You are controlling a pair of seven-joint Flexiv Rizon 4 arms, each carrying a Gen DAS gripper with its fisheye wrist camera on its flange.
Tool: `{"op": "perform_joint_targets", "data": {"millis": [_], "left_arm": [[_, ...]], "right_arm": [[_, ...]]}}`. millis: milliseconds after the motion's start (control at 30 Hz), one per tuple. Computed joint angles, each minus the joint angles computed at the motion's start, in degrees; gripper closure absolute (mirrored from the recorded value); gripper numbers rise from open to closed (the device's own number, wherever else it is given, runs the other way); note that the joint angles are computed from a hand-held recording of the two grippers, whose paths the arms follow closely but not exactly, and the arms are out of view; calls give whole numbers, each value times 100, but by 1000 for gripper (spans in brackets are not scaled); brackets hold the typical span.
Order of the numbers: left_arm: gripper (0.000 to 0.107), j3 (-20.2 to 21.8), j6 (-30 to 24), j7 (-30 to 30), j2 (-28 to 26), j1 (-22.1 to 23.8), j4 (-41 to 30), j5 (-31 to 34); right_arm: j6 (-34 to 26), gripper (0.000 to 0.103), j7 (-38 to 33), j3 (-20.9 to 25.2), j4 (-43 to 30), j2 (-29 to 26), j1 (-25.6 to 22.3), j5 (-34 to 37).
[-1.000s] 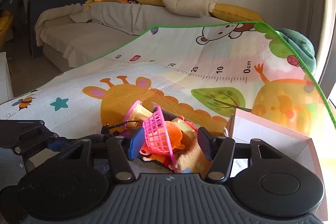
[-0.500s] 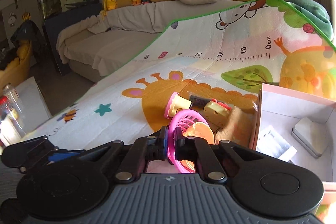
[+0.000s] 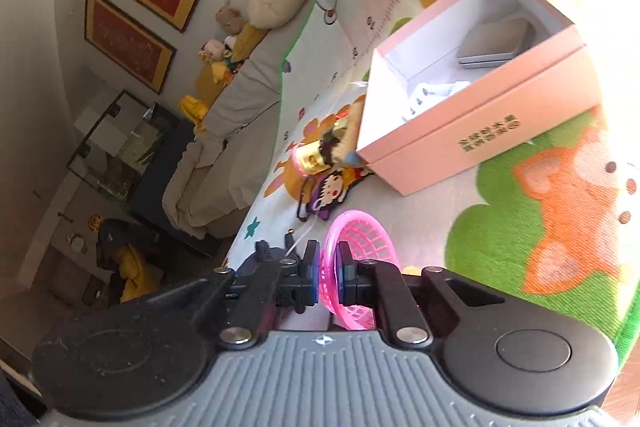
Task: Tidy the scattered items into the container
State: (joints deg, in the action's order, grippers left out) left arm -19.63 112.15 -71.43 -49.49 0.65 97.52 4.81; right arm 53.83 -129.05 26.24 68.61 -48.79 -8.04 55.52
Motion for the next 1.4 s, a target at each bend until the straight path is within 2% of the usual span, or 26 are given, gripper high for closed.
{"op": "perform_joint_targets", "data": {"millis": [67, 167, 267, 333, 433, 533, 600, 700, 733, 867, 900, 933, 1033, 1067, 1233, 1267, 1400], "left_arm": [[6, -39, -165, 56, -67, -26, -100, -3], [5, -205, -458, 159, -197, 7, -263, -53], [5, -127, -670, 324, -298, -177, -446, -200], [5, -55, -806, 445, -316, -289, -500, -293], [5, 329, -800, 514, -305, -610, -558, -537], [5, 783, -754, 364, -260, -930, -586, -926], [5, 991, -665, 249, -218, -1049, -546, -1113], [5, 1064, -617, 90, -151, -1053, -463, -1288], [5, 1092, -624, 38, -134, -1067, -450, -1344], [5, 1178, -641, -73, -87, -1128, -420, -1434], [5, 1177, -633, -71, -80, -1131, -409, -1416], [5, 1169, -630, -66, -72, -1131, -397, -1395], [4, 1051, -673, -18, -76, -1063, -381, -1297], [4, 996, -692, 10, -88, -1028, -382, -1253], [4, 1130, -828, 164, -144, -1130, -408, -1198], [4, 1166, -850, 179, -143, -1148, -403, -1213], [4, 1482, -794, 152, -147, -1334, -398, -1361]], "right_arm": [[336, 90, -3, -107, 135, 36, 34, -4], [1232, 79, -218, -269, 462, 155, 258, -220], [2502, 63, -576, -420, 911, 255, 624, -648], [2950, 47, -1002, -138, 1113, 269, 471, -711], [3105, 41, -1693, 559, 1377, 287, -56, -797], [2898, 36, -2019, 985, 1754, 427, -452, -1082], [2718, 32, -2066, 1140, 1953, 507, -607, -1285], [2449, 18, -2034, 1213, 2202, 628, -695, -1438], [2370, 17, -2011, 1189, 2267, 662, -666, -1482], [2554, 15, -2096, 1011, 2574, 716, -379, -1661], [2733, 19, -2092, 957, 2641, 711, -273, -1730], [2886, 31, -2062, 920, 2694, 698, -198, -1828], [3095, 52, -1903, 943, 2757, 667, -210, -2048], [3152, 54, -1823, 935, 2767, 659, -212, -2115], [3811, 53, -1328, 541, 2844, 593, 127, -2449], [3760, 51, -1272, 644, 2817, 559, 16, -2500], [3503, 31, -1214, 1492, 2556, 282, -729, -2623]]}}
